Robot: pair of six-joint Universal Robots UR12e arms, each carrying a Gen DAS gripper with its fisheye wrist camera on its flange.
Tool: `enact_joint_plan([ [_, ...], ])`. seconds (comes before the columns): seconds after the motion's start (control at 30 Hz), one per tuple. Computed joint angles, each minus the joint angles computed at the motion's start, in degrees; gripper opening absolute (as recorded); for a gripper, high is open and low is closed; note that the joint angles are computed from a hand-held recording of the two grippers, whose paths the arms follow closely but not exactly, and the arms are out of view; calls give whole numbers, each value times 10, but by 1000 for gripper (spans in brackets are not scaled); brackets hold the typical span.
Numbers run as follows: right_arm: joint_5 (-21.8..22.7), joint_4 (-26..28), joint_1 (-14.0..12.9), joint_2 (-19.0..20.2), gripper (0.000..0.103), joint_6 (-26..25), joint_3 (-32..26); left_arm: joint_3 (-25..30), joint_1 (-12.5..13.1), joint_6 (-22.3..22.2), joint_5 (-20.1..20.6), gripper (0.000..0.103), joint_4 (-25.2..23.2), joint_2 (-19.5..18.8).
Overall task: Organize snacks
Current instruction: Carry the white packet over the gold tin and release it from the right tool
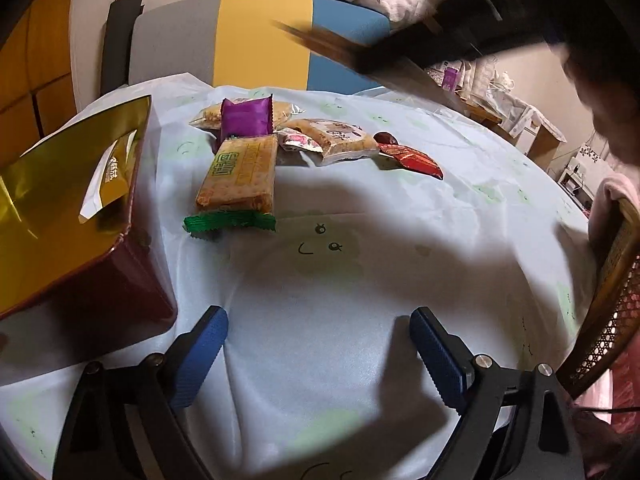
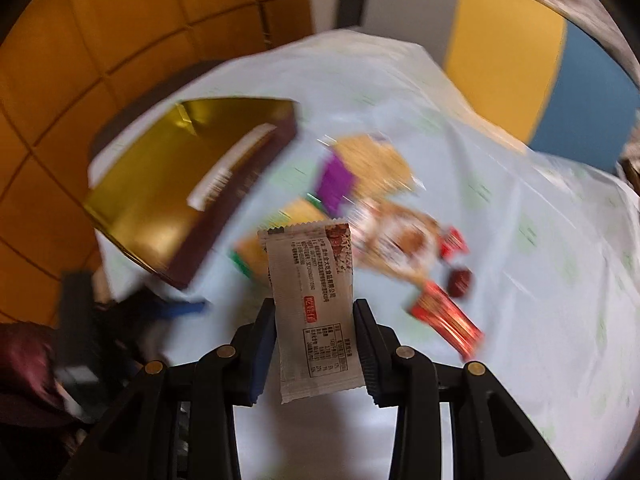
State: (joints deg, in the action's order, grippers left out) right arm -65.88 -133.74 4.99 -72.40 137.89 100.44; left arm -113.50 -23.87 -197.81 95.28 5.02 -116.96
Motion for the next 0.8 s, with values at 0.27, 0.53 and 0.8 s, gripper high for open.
enact_joint_plan([
  [0.27, 72, 125, 47, 27, 38, -50, -67, -1, 1, 2, -5, 93, 6, -1],
  [0.53, 48, 212, 98, 75, 39, -82, -130, -2, 2, 4, -8, 93, 10, -2],
  [0.8, -2, 215, 116, 85, 41, -87, -129, -2, 2, 4, -7, 93, 10, -2],
])
